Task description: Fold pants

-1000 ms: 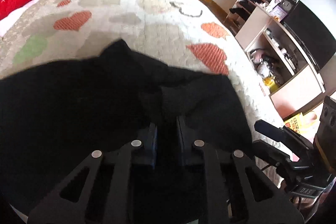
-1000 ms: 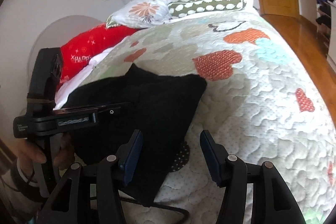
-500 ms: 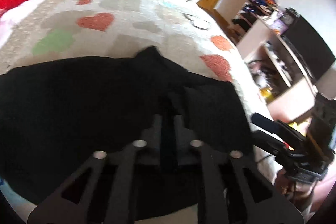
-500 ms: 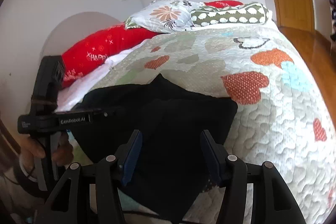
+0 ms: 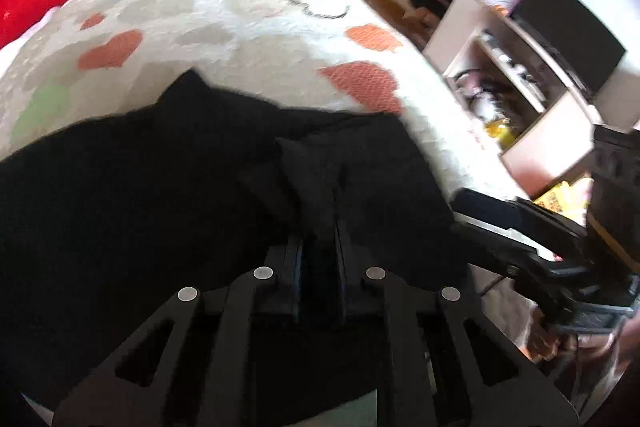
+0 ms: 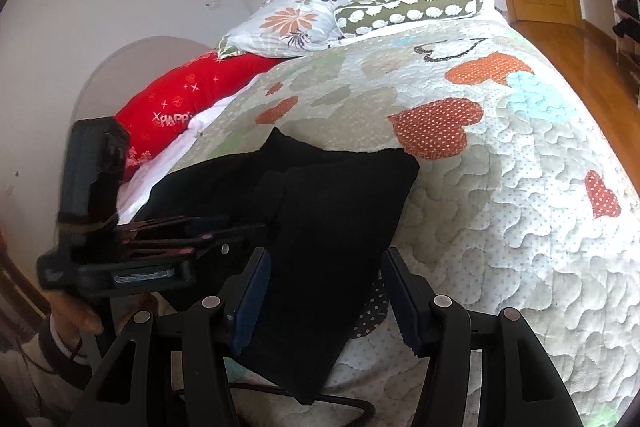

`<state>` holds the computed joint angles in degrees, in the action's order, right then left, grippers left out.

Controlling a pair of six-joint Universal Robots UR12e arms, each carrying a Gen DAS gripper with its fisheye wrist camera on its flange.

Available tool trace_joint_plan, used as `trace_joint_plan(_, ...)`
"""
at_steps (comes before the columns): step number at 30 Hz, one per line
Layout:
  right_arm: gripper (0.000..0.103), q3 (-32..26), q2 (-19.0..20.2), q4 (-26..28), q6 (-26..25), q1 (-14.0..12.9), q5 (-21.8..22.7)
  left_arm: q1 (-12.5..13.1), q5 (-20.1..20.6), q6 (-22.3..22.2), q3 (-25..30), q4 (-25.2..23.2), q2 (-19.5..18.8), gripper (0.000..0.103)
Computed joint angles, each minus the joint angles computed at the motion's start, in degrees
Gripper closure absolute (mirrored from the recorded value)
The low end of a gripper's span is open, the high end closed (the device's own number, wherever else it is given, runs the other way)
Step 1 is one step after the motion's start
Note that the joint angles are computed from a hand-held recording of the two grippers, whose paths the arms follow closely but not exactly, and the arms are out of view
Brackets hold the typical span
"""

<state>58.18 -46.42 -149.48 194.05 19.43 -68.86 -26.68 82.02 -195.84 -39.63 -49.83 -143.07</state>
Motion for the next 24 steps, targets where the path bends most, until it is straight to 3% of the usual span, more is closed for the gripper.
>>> trace_joint_plan(4,0.048,-0.80,0.14,-1.43,-0.94,0.19,0.50,0.69,1.73,-0.48,-4.60,5.39,2.82,0.091)
trace_joint_plan(7,0.048,-3.36,1.27,-0.32,-3.34,0.64,0.89,1.24,5.83,-2.68,-7.00,4.97,4.29,0.091)
trace_joint_plan(12,0.048,-11.45,5.75,5.97,-8.26,1.73,0.53,1.97,5.04,-7.00,-8.35,4.12,4.22,0.087)
trace_joint_plan(14,0.048,-15.55,7.45,14.23,-12.88,2.31,-1.01,1.94,5.49,-7.79,-9.17,4.44,4.83,0.080)
trace_joint_plan(16,0.048,-16.44,7.46,18.07,-17.62,2.71,-3.20,1.85,6.60,-7.87,-10.28,5.02,5.81,0.076)
trace_joint_plan(18,0.048,-14.49,6.02,17.18,-19.78,2.91,-6.05,1.70,8.68,-8.06,-11.95,6.26,7.08,0.077)
trace_joint_plan(21,0.048,-10.66,4.18,11.05,-18.49,2.09,-0.71,1.65,9.25,-9.07,-14.01,9.00,8.24,0.075)
trace_joint_plan(22,0.047,-10.64,4.26,10.91,-18.85,2.03,0.89,1.58,9.19,-9.24,-13.92,8.93,8.11,0.066)
trace_joint_plan(24,0.046,-13.33,5.74,17.62,-23.31,2.59,1.87,1.14,10.46,-9.34,-12.74,5.64,7.21,0.063)
